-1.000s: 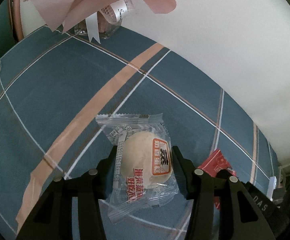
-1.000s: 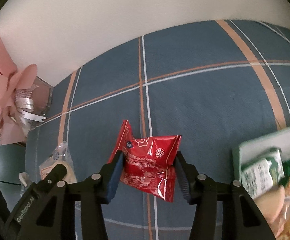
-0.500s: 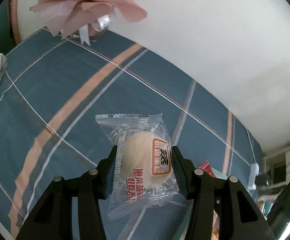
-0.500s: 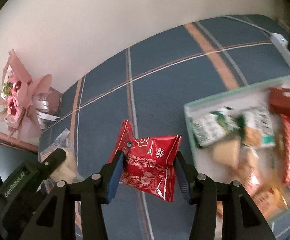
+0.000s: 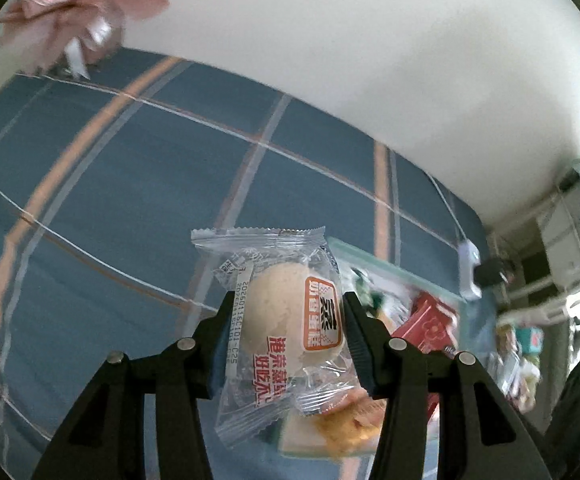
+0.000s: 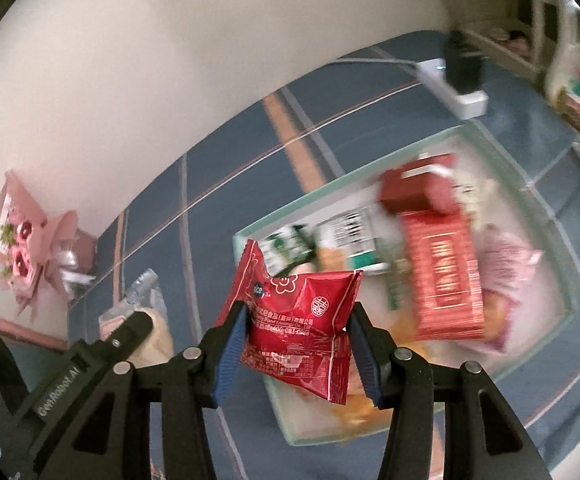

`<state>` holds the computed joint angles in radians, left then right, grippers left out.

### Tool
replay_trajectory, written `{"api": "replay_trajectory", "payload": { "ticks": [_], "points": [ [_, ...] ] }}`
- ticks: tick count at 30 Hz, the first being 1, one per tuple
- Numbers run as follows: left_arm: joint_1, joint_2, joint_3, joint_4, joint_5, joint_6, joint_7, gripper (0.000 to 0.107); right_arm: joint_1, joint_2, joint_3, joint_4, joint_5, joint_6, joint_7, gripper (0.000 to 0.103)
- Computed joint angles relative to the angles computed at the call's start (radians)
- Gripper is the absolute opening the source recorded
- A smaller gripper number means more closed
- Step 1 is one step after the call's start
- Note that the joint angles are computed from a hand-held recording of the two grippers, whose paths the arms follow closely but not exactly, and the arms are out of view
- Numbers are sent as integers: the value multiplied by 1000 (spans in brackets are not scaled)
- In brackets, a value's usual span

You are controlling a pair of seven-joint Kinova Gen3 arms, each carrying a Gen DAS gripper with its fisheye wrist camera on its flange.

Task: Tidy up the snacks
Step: 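Carry the bun and red candy bag over the white tray, then open both grippers to drop the bun and candy bag into the tray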

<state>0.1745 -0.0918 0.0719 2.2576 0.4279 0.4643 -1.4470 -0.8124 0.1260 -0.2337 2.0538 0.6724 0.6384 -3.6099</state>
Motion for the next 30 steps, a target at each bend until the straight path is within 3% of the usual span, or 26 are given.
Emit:
{"api": "replay_trajectory", "payload": {
  "ticks": [10,22,26,30],
  "points": [
    [92,103,80,-33,117,-25,-92,52,87,-65,-23,111,-76,-3,25,53],
    [69,162,117,-31,308,-37,-296,53,114,-56,-15,144,-104,-34,59,54],
    [52,150,115,-18,391,-29,-378,66,116,-59,-12,148,-106,-39,63,53],
    [63,126,100,-18,344,-25,-325,68,115,-62,-15,152,-89,-48,54,53]
  ]
}}
